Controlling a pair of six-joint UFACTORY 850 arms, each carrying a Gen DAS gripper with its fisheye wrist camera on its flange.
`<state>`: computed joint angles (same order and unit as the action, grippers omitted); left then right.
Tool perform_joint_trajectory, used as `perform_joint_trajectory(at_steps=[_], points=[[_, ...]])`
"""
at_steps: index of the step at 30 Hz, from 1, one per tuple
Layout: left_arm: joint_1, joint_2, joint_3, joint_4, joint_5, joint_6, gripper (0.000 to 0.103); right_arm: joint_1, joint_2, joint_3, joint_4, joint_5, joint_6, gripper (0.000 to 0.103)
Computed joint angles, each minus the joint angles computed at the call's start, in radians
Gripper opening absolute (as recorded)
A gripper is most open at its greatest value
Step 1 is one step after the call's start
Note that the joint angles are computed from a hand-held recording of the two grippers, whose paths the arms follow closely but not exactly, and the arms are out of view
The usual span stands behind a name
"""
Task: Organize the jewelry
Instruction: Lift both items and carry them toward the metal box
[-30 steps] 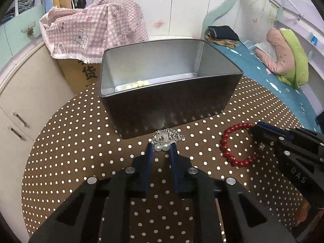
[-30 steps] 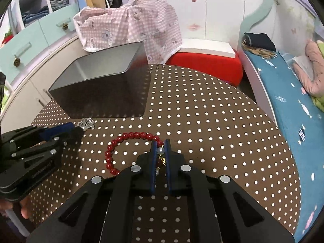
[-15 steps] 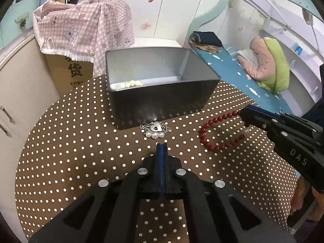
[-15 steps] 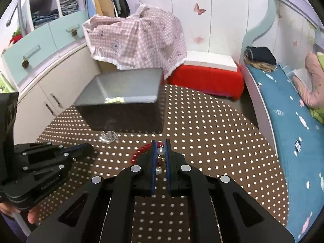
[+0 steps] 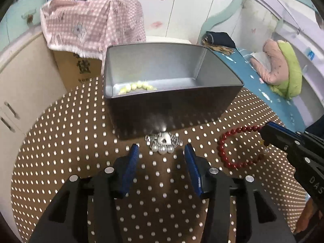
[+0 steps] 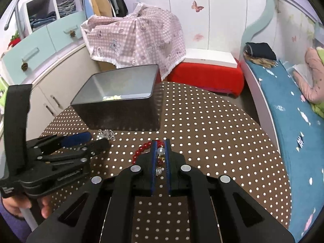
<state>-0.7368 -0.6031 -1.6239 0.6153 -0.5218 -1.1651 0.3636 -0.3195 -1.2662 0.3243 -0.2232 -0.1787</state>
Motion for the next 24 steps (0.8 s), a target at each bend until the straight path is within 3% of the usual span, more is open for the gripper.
perform_joint_trajectory(at_steps=[4, 6, 14, 24], points=[[-0.013, -0.045, -0.066, 0.018, -0.088, 0.043, 0.041, -0.008, -0.015, -0.01, 0.11, -0.007, -0.112, 0.008], [-0.021, -0.052, -0.073, 0.057, -0.12, 0.039, 0.025, -0.009, -0.022, -0.015, 0.136, -0.007, -0.137, 0.008], [-0.004, 0.001, 0.0, -0.011, -0.027, 0.104, 0.023, -0.006, -0.011, -0.013, 0.161, -0.004, -0.163, 0.008], [0.0, 0.11, 0.11, -0.027, 0.079, 0.091, 0.023, 0.022, 0.028, -0.033, -0.001, -0.006, -0.023, 0.008]])
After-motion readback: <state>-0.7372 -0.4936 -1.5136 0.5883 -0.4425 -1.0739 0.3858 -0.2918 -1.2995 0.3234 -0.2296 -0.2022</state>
